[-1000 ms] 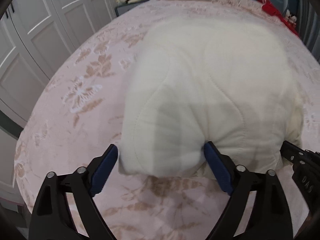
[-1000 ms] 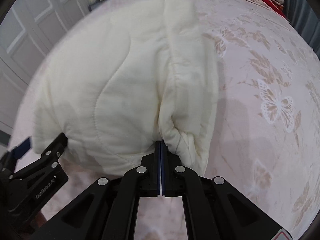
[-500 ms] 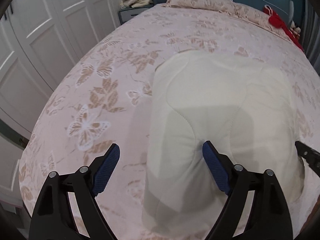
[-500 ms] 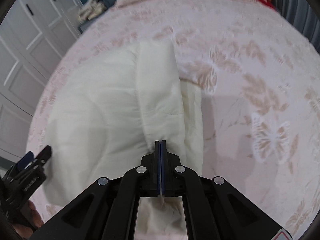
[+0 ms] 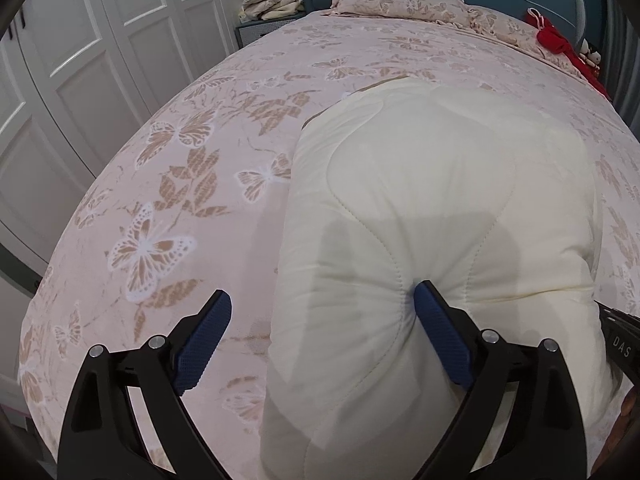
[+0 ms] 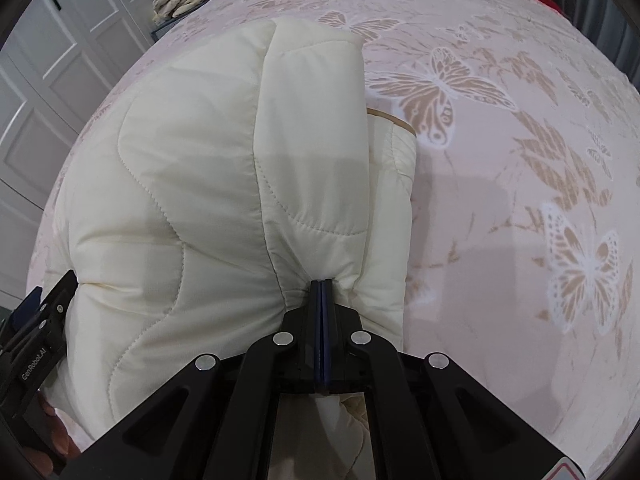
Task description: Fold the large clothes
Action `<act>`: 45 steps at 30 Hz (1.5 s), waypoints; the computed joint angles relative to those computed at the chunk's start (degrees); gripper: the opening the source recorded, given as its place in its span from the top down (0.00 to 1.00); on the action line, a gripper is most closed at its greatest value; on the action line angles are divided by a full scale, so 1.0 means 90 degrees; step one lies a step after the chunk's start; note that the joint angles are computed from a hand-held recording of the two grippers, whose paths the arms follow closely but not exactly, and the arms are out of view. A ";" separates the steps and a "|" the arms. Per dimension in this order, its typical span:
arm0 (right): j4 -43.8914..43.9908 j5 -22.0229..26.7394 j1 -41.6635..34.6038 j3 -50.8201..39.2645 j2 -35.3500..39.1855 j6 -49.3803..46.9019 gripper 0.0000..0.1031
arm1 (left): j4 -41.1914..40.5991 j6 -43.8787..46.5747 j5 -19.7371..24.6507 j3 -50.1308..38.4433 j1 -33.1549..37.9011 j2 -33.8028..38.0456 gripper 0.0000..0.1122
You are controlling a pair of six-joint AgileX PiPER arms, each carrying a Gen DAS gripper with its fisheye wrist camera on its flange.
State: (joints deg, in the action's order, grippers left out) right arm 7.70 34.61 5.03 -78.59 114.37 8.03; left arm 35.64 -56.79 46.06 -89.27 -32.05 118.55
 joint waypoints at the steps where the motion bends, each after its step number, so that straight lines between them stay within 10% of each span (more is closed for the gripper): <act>1: 0.0037 -0.0027 -0.0040 0.0015 -0.0002 -0.0056 1.00 | 0.0056 -0.0064 -0.0004 0.0010 -0.0022 0.0021 0.18; 14: 0.1219 0.0367 -0.0222 0.1646 -0.2089 -0.1596 1.00 | -0.0338 -0.0162 -0.0553 0.2334 -0.0175 -0.1901 0.29; 25: -0.0876 -0.0625 0.0754 0.1947 -0.1412 0.0246 1.00 | 0.0376 -0.1071 -0.0426 0.2255 -0.0324 -0.1161 0.14; 32: -0.1195 -0.0287 0.1002 0.2834 -0.3346 0.1098 1.00 | 0.0768 -0.1601 0.0539 0.2691 -0.1244 -0.2320 0.16; 36: -0.2113 0.0079 0.1475 0.3446 -0.4613 0.2264 0.49 | 0.0848 -0.2041 0.1155 0.2929 -0.1926 -0.2940 0.16; 45: -0.4285 0.1651 0.3709 0.4181 -0.6523 0.5044 0.43 | 0.0849 -0.2787 0.2419 0.3125 -0.3494 -0.3796 0.15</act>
State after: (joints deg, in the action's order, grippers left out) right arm -30.86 49.46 38.41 -40.96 55.66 53.43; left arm 43.29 -81.88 67.83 -61.15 -63.50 84.38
